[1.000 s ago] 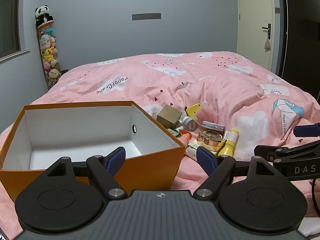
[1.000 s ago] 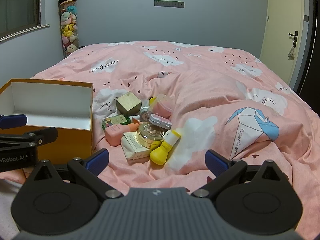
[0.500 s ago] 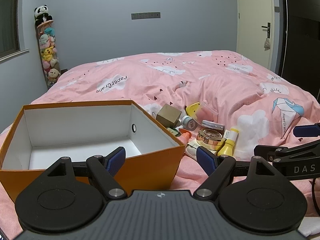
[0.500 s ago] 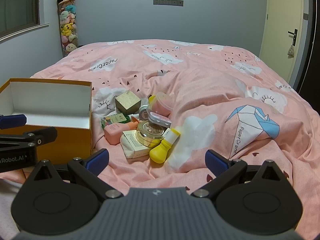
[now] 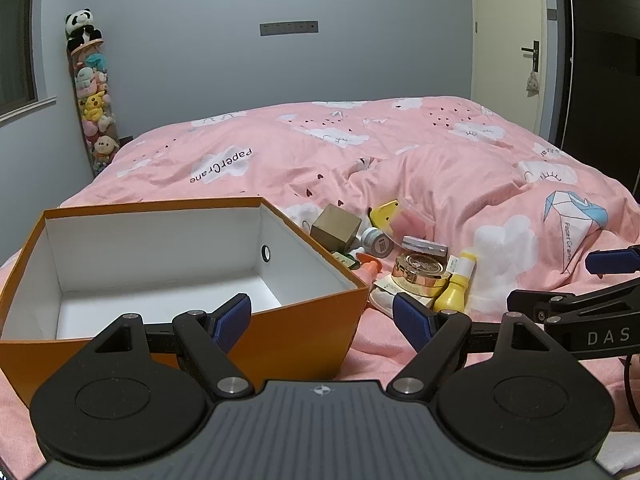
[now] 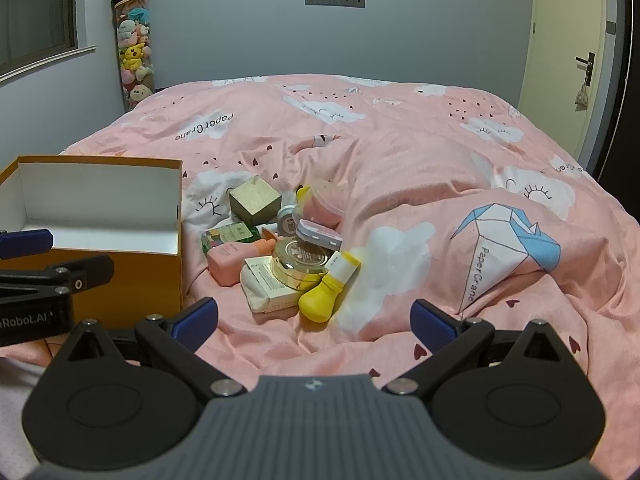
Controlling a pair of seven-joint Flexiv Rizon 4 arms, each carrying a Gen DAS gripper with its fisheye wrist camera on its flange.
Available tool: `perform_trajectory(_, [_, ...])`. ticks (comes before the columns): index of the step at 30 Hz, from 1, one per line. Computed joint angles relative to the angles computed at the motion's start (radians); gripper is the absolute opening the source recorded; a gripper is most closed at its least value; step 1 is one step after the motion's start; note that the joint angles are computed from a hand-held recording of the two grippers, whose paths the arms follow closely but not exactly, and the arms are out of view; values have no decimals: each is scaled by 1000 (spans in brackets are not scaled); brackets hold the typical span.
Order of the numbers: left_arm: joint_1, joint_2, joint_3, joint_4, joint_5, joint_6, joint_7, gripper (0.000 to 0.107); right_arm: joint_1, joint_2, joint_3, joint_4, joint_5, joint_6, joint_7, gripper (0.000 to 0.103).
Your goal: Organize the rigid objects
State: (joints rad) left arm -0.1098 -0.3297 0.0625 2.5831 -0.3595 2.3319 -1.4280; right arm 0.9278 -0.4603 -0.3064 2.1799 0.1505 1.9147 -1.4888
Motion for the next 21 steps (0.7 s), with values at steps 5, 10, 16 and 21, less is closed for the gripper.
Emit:
perform_trajectory(5, [0,2,0,3,1,-1,0,94,-4,2,3,0,-6,-5,4,100])
perform_trajectory(10, [-3,3,1,0,-5,-6,4,94,-4,2,3,1,-7,-6,7,100])
perform_trajectory(16, [-4,8,0,1,-8,-14,6,94,-1,2,0,1,-8,-8,7,100])
perform_trajectory(21, [-2,10,1,-1,-6,-21,6,94,-1,3,-2,2,-11,-10,12,100])
